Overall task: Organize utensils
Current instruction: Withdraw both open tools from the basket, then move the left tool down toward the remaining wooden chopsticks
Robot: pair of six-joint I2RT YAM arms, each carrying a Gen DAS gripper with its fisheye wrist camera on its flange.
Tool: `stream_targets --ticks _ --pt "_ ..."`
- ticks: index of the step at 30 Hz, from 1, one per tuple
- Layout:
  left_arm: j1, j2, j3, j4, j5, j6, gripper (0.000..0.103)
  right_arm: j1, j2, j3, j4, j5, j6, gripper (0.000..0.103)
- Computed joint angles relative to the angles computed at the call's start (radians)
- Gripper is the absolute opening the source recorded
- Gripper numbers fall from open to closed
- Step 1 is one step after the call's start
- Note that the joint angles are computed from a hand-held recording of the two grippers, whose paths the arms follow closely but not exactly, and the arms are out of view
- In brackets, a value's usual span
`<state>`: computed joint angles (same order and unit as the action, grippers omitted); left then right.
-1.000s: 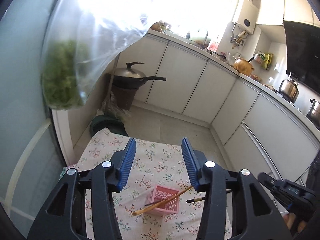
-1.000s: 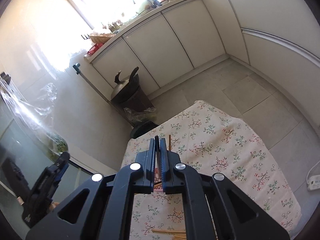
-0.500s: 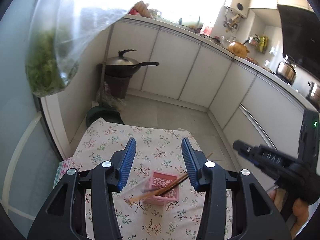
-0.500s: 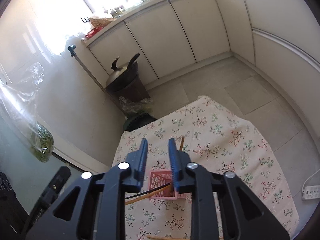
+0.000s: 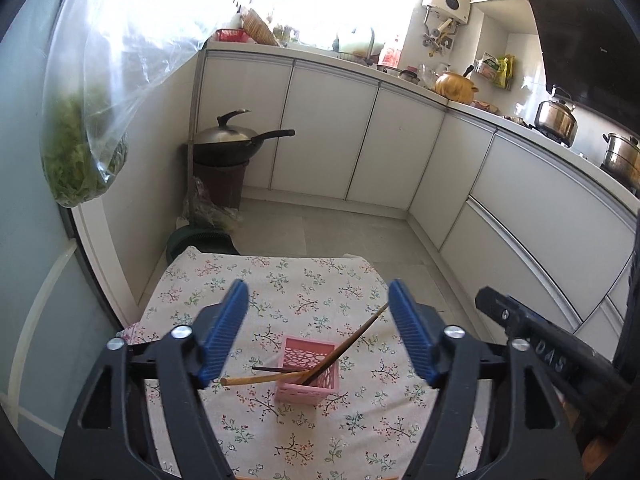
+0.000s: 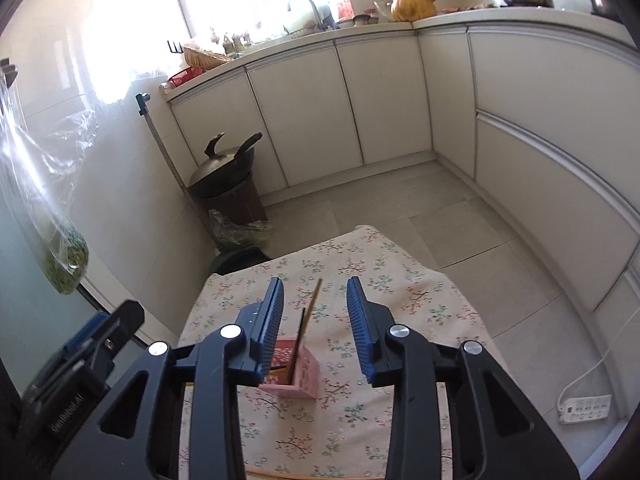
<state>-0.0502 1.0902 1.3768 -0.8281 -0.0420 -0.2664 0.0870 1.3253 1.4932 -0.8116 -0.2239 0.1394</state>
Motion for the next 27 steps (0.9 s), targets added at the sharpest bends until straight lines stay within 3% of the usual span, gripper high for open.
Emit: stream_targets --ticks 2,7,13,20,24,27 --pt "-0.03 -0.009 -0.009 -0.007 -0.033 -0.001 0.072 -0.012 -0.045 -0.057 0.026 0.008 -0.002 0.058" --pt "-0.108 -0.036 -0.047 -0.022 -0.113 -0.003 0.079 -0.041 -0.119 -0.142 0.048 0.057 -0.007 0.069" --pt "-0.2 -0.079 -0.106 -0.03 -0.197 -0.021 0.091 -0.119 -0.21 -0.241 0.078 0.1 -0.013 0.093" --pt "-0.308 -0.075 -0.138 -0.072 -0.261 -0.028 0.096 -0.205 -0.253 -0.289 0.035 0.108 -0.06 0.096" --pt "-0.342 -0.079 -0.172 -0.087 -0.283 -0.026 0.096 -0.306 -0.268 -0.322 -0.006 0.021 -0.089 0.096" --pt "-0.33 -0.064 -0.194 -0.114 -0.242 -0.031 0.096 -0.385 -0.272 -0.362 -0.044 -0.046 -0.13 0.096"
